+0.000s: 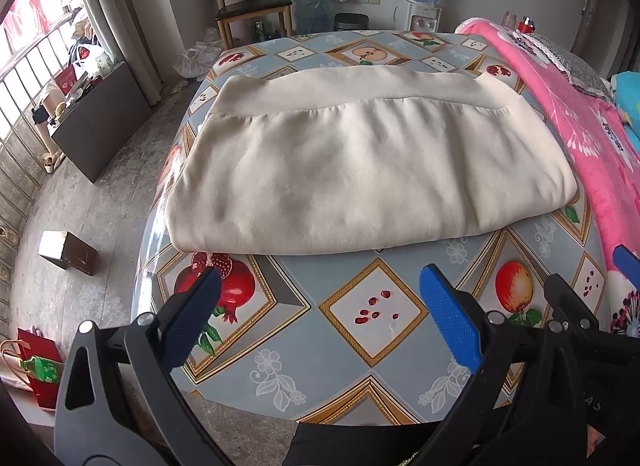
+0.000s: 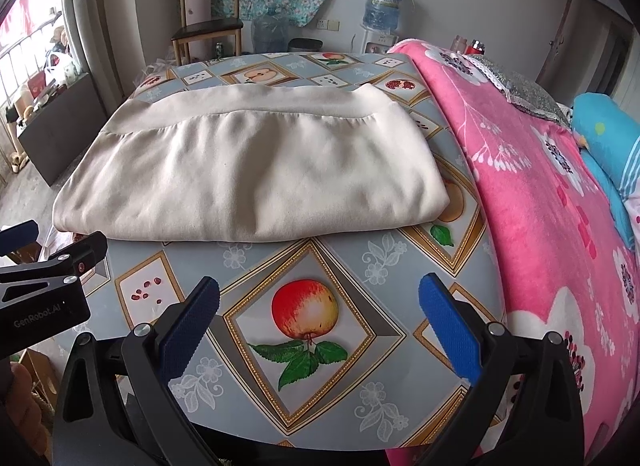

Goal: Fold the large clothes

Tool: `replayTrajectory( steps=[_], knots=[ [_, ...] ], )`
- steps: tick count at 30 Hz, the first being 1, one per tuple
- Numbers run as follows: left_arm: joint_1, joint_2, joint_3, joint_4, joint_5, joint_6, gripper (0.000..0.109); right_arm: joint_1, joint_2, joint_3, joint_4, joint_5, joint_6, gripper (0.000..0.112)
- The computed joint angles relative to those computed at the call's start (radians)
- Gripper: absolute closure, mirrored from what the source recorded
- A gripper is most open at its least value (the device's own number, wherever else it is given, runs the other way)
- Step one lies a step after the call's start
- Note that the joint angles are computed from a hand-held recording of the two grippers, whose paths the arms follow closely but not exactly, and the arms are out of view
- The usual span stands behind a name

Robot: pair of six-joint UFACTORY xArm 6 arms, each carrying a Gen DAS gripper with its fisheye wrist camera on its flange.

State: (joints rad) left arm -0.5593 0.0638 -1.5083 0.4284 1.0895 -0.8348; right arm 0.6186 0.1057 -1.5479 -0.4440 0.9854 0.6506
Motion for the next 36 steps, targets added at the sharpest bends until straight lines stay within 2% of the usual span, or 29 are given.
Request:
replayTrajectory(
  steps=[36],
  knots=[
    [0.000,0.012,-0.014,0.003,0.006,0.007,0.013,-0.006,0.011,-0.004,0.014,-0.008,-0.015,0.015]
  ],
)
